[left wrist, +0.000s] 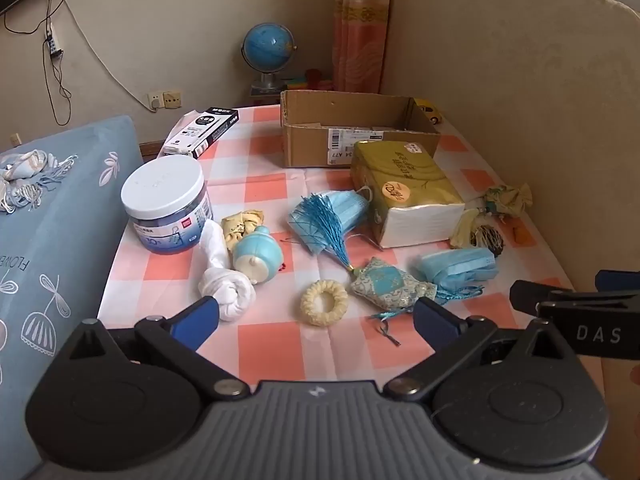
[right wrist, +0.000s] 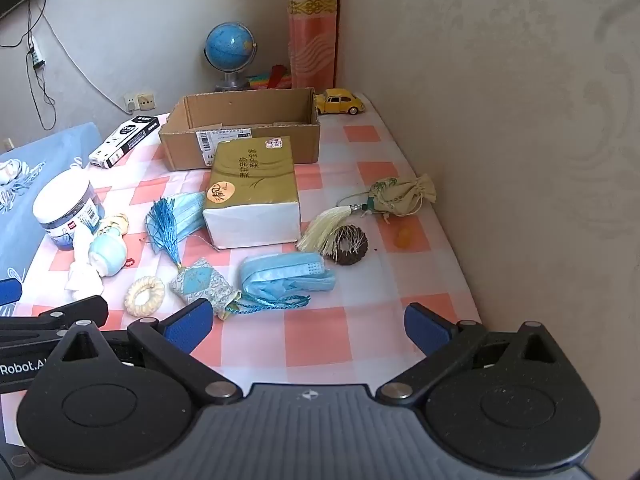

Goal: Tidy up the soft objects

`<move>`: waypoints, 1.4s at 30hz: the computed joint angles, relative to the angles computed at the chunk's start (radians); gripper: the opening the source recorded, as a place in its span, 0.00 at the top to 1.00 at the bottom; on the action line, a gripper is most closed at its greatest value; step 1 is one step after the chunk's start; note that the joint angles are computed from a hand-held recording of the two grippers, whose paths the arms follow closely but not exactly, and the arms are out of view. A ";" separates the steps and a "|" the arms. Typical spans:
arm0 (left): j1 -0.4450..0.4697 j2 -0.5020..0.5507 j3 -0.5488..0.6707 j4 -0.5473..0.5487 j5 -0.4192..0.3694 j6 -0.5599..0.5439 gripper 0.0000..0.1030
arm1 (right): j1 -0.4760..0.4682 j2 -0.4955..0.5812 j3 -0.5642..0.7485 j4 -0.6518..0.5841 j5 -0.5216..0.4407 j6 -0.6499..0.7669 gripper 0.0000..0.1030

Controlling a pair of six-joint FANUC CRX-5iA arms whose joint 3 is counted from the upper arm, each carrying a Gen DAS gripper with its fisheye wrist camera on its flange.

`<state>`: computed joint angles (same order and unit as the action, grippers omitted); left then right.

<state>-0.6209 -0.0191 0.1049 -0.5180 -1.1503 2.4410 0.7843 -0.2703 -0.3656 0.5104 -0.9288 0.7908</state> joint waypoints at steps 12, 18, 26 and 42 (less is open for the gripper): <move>0.008 -0.006 -0.007 0.011 0.021 -0.005 0.01 | 0.005 -0.004 -0.006 0.017 -0.004 -0.012 0.00; -0.003 -0.002 0.000 -0.003 0.015 0.001 0.01 | -0.001 -0.006 -0.004 0.020 0.000 -0.002 0.00; -0.005 -0.002 -0.002 -0.006 0.018 0.005 0.01 | -0.002 -0.006 -0.005 0.022 0.002 -0.003 0.00; -0.008 -0.009 -0.005 -0.007 0.023 0.002 0.01 | -0.001 -0.007 -0.007 0.027 0.002 -0.003 0.00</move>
